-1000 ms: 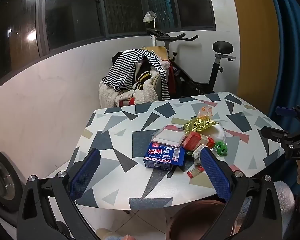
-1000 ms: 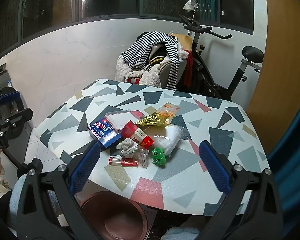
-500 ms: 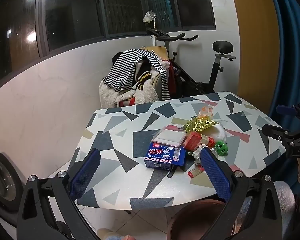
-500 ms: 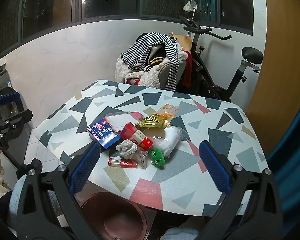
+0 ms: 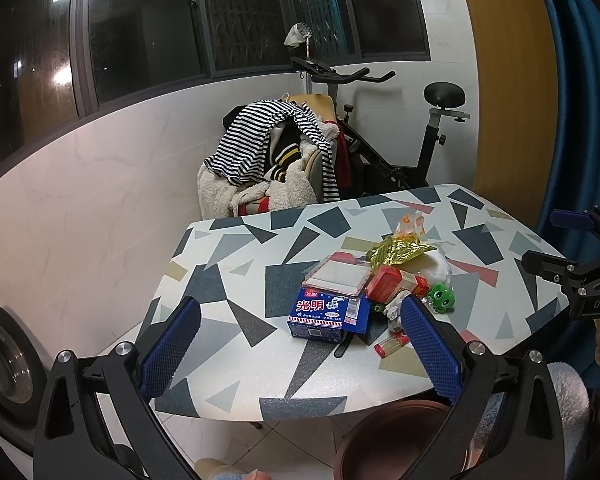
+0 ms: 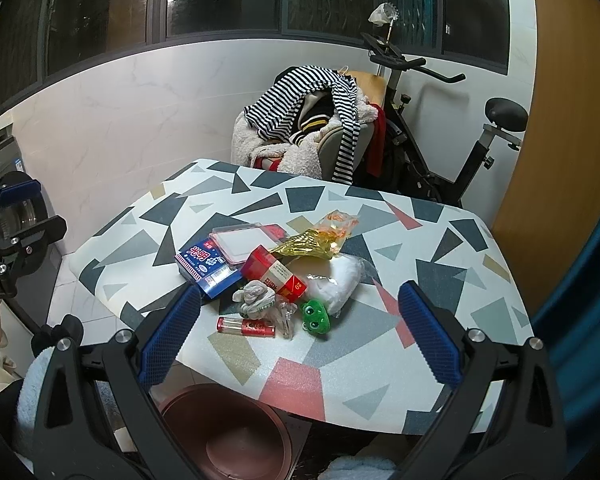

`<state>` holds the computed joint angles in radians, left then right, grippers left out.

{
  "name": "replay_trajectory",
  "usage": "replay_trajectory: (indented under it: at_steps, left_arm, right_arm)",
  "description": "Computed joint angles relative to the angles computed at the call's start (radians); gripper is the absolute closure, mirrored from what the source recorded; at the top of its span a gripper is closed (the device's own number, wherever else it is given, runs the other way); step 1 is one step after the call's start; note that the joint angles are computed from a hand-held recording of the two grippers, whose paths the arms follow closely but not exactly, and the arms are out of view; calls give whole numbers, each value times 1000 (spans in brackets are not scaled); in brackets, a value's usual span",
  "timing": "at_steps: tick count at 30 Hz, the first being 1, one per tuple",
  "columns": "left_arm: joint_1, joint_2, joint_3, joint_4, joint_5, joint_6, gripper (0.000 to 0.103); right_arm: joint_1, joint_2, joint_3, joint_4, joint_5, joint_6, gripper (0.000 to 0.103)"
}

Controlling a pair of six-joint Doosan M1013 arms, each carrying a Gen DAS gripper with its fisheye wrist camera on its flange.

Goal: Collect trash

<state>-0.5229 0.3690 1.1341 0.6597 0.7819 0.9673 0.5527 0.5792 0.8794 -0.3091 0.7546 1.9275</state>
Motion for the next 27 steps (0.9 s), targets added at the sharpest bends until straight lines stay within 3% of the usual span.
replay_trajectory:
  at_steps: [27]
  left_arm:
    - [0, 0, -1, -3, 2, 3, 5]
  right_arm:
    - [1, -2, 9, -5, -6, 3, 6]
